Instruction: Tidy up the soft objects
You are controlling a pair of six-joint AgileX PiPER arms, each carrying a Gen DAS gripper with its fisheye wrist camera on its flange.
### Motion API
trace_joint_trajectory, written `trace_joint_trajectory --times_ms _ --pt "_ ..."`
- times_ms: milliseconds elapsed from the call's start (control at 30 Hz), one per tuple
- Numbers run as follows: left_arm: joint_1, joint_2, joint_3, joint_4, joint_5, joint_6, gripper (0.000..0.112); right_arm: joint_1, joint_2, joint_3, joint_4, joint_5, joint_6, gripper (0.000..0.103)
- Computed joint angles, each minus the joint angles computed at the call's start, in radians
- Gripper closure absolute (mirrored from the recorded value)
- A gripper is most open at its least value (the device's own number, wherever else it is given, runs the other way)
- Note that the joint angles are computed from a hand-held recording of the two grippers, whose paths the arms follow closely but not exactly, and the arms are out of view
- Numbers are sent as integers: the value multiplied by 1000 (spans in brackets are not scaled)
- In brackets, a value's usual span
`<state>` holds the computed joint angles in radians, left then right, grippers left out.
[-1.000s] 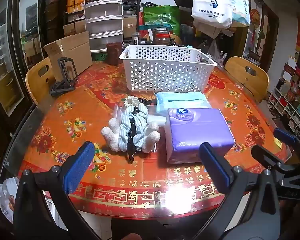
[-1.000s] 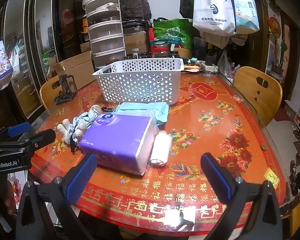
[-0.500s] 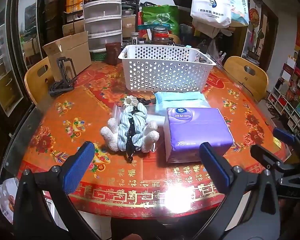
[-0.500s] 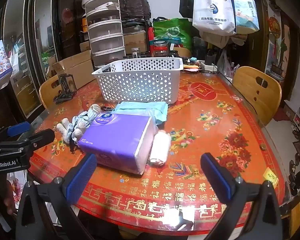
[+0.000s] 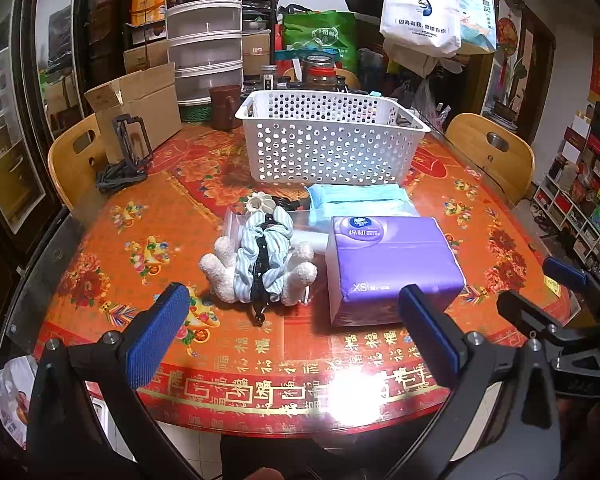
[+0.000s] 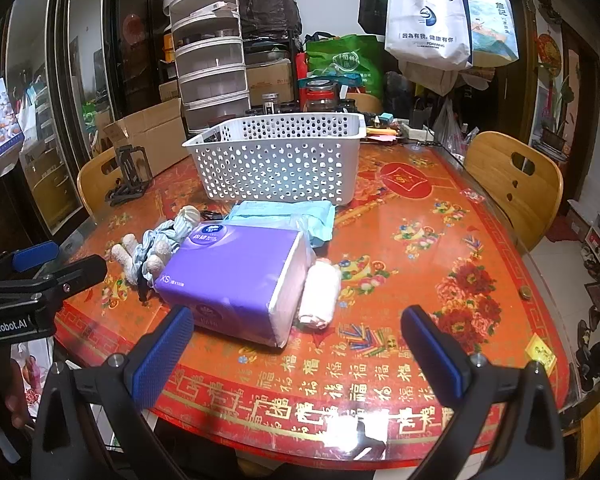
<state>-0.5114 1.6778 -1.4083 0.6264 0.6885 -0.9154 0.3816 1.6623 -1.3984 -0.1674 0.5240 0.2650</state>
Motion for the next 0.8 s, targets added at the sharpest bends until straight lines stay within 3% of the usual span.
trace_joint_trajectory --times_ms 800 --pt "7 -11 -23 -30 9 34 9 0 2 -4 -2 7 -2 0"
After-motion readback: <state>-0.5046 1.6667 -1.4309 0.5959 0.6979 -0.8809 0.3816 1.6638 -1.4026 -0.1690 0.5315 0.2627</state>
